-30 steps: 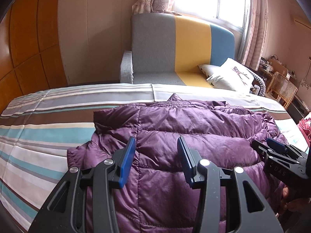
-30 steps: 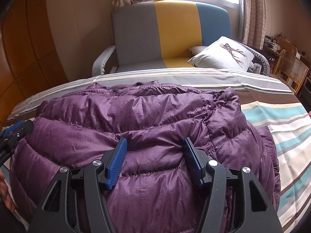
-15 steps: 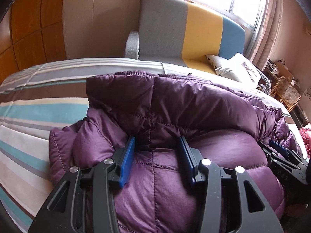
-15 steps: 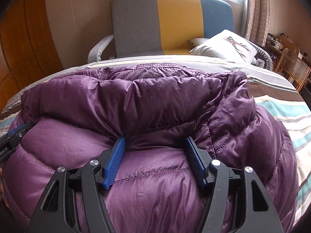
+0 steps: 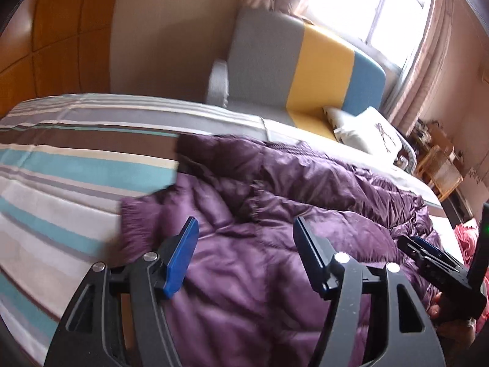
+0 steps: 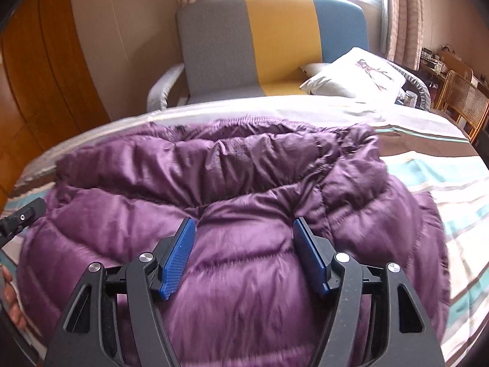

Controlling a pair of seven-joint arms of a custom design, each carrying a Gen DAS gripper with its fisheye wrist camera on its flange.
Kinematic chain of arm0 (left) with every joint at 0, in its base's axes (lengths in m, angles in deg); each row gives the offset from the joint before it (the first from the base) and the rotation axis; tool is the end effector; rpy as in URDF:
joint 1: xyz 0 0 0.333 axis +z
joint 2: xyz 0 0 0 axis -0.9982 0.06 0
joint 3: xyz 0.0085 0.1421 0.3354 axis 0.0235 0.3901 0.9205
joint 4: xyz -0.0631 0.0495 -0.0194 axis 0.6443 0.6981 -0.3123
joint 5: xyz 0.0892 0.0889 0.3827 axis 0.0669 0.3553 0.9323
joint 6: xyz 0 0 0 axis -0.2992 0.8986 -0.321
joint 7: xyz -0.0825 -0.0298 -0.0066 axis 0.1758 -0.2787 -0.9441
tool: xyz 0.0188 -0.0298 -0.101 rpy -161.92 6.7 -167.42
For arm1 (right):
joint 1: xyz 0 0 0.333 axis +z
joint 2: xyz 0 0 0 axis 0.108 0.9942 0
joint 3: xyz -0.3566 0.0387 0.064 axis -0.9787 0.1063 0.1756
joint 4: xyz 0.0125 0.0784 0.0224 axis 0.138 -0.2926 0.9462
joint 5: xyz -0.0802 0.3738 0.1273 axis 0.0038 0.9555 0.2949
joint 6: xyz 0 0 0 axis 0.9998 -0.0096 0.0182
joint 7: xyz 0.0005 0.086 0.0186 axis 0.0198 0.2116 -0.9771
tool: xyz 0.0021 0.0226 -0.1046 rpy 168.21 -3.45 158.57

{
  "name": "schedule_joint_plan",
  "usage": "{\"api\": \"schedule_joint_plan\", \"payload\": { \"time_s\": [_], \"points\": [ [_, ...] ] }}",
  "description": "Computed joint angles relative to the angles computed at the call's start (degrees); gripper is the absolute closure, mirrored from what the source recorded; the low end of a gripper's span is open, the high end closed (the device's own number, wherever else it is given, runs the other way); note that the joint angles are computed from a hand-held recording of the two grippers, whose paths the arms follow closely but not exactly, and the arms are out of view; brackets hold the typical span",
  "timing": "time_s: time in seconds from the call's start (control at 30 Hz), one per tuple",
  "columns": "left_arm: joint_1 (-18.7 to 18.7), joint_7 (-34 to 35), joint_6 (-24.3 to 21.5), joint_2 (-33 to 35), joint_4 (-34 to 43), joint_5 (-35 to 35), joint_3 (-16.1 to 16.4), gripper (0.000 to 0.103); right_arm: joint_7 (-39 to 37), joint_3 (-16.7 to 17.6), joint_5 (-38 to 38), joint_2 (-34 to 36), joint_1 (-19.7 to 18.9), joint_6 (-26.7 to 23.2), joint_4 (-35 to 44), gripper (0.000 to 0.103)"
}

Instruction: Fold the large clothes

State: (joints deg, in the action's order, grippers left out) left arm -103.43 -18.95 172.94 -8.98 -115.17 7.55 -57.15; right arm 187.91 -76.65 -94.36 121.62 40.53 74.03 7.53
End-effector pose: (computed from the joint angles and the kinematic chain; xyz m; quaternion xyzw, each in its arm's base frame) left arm 0.5973 -0.2665 0.4397 -0.7737 0.4894 -0.3191 0.2453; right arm 0.6962 0.4566 0.4359 -0.7316 0.5669 -0.1808 0.3327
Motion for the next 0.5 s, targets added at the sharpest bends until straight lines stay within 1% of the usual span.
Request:
{"api": "schedule_joint_plan", "payload": {
  "time_s": [0.07,0.17,0.23,0.33,0.37,0.4,0.47,0.5],
  "points": [
    [0.0,-3.5,0.3,-2.3,-2.7,1.6,0.5,0.038,0.4,0.3,0.1,-3.3,-0.2,3.8,-5.4,0.037],
    [1.3,-7.5,0.3,-5.4,-6.8,3.6,-0.2,0.037,0.4,1.0,0.5,-7.6,-0.5,7.7,-12.4,0.037],
    [2.5,-9.7,1.0,-7.3,-9.8,4.2,-1.0,0.035,-0.3,1.8,0.9,-9.8,-0.9,9.4,-16.2,0.037],
    [4.1,-12.9,2.5,-9.3,-13.7,5.3,-2.3,0.035,0.3,0.7,0.3,-12.9,0.3,11.5,-21.5,0.037],
    [4.5,-13.9,3.1,-9.9,-14.8,5.6,-2.7,0.035,1.3,-0.6,-0.5,-14.0,1.4,12.3,-23.1,0.037],
    [5.1,-15.8,4.7,-10.6,-16.1,6.6,-2.9,0.035,3.2,-2.9,-1.7,-15.1,3.1,13.5,-25.0,0.037],
    [5.9,-20.2,6.9,-11.2,-17.8,9.6,-3.3,0.035,6.6,-5.9,-3.4,-17.2,5.0,15.1,-28.4,0.037],
    [6.4,-23.9,8.7,-11.4,-18.5,12.5,-3.4,0.035,9.2,-8.6,-4.9,-18.2,6.9,15.3,-30.0,0.037]
  ]
}}
